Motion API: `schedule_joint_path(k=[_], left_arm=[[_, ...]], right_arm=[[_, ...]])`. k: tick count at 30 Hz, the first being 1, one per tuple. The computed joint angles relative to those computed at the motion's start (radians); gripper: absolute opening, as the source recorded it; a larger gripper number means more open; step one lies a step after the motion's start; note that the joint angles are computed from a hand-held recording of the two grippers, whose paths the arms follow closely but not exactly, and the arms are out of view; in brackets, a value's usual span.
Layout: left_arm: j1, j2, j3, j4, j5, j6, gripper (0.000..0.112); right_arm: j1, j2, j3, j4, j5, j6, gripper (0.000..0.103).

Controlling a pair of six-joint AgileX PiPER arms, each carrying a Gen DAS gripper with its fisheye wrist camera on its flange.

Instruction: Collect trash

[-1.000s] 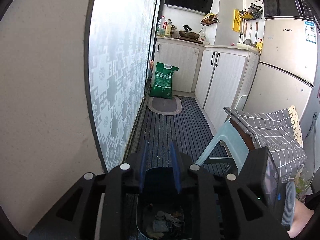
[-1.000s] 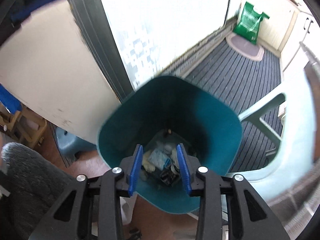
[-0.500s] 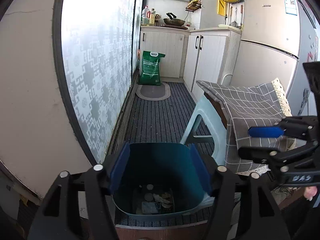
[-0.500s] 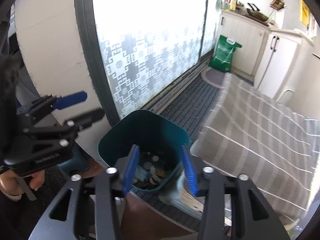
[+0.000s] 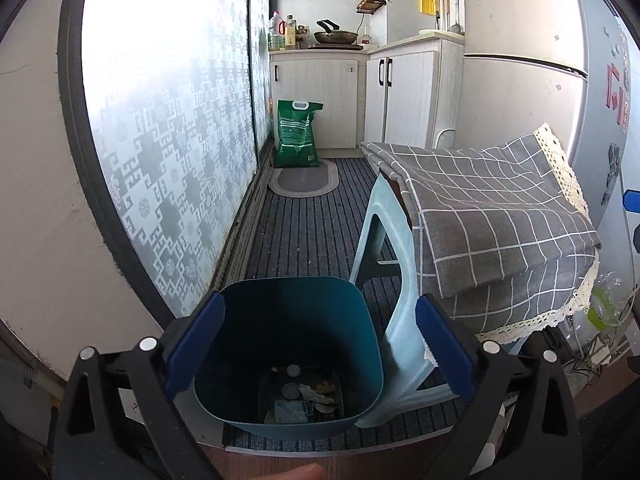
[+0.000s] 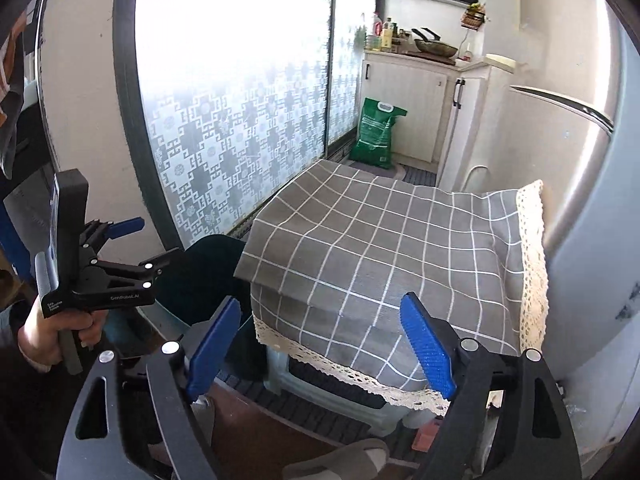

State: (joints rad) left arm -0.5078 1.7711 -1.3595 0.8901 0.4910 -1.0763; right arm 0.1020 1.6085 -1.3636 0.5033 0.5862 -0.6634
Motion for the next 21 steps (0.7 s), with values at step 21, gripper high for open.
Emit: schedule_joint_path(k=[21], left_arm=[[-0.004, -0.072, 0.015, -0.039, -0.001, 0.013, 0.098]], right_arm=[[-0.052, -0.029, 0.121, 0.207, -0.027, -0.255, 0.085]])
